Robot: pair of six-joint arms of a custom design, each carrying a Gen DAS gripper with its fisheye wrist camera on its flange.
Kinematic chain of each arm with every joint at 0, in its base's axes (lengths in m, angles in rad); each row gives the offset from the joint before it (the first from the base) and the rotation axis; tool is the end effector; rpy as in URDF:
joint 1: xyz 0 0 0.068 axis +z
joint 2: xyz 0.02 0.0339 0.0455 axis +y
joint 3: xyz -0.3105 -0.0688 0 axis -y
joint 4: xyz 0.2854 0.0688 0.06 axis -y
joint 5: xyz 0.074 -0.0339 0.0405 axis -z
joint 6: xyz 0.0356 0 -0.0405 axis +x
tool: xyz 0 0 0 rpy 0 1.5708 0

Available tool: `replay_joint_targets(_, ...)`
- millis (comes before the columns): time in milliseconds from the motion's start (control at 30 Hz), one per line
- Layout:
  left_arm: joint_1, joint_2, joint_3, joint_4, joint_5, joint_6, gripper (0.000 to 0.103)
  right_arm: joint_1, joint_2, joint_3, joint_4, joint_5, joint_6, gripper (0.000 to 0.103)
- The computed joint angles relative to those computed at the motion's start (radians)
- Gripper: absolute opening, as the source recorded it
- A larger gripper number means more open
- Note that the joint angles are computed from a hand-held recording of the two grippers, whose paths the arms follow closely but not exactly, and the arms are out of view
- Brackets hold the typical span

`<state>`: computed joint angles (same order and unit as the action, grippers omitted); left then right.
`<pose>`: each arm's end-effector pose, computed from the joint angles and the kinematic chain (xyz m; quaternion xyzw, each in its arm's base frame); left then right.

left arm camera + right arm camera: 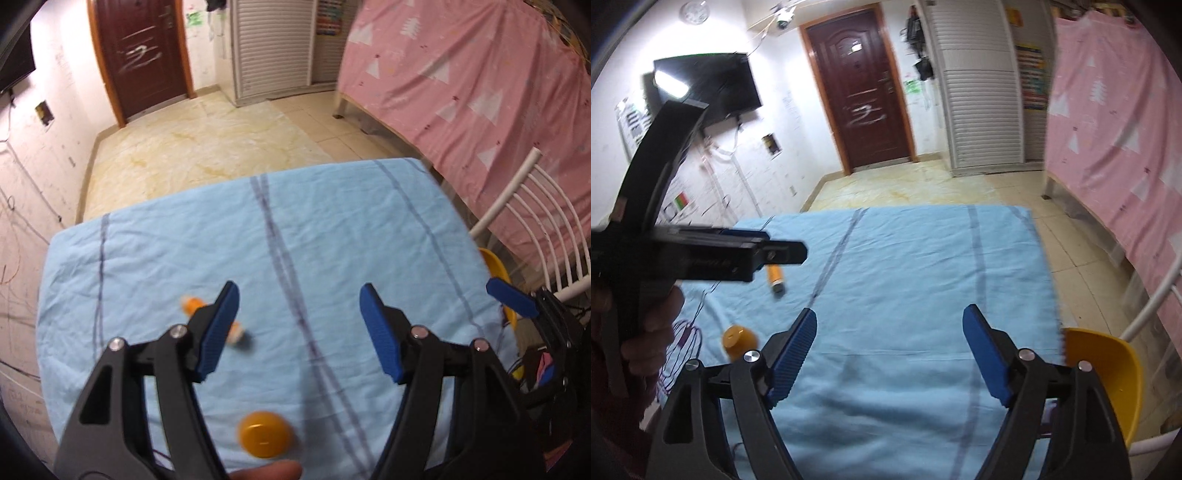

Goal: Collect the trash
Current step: 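Move both open tools back over the orange spool and yellow cap, then grasp the orange thread spool with the left tool while the right tool grasps the yellow cap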

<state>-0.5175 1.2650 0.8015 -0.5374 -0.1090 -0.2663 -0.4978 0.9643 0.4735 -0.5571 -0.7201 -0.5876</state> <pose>0.2345 -0.1290 0.2436 0.1048 0.9526 -0.0589 0.2794 0.1635 -0.0621 0.1997 -0.1316 0.8991 0.1665 0.3829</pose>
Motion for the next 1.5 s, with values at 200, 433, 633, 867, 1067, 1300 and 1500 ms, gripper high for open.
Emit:
replay_joint_targets(200, 0.106, -0.019, -0.041, 0.003, 0.042, 0.049, 0.065, 0.226, -0.089, -0.051, 0.02, 0.057, 0.099, 0.076)
replay_joint_targets(433, 0.157, 0.005, -0.057, 0.006, 0.074, 0.076, 0.065, 0.453, -0.139, -0.078, 0.049, 0.138, 0.191, 0.076)
replay_joint_targets(633, 0.152, 0.062, -0.048, 0.017, 0.074, 0.067, 0.064, 0.536, -0.138, -0.079, 0.056, 0.157, 0.21, 0.077)
replay_joint_targets(867, 0.138, 0.105, -0.038, 0.02, 0.038, 0.074, 0.043, 0.67, -0.087, -0.068, 0.106, 0.22, 0.286, 0.077)
replay_joint_targets(1067, 0.141, 0.129, -0.019, 0.008, 0.02, 0.086, 0.038, 0.734, -0.043, -0.055, 0.141, 0.255, 0.32, 0.077)
replay_joint_targets(1300, 0.175, 0.177, -0.008, 0.035, 0.053, 0.107, 0.035, 0.786, -0.001, -0.038, 0.169, 0.288, 0.362, 0.077)
replay_joint_targets(1500, 0.192, 0.172, -0.018, 0.059, 0.078, 0.112, 0.013, 0.76, 0.024, -0.028, 0.172, 0.276, 0.351, 0.077)
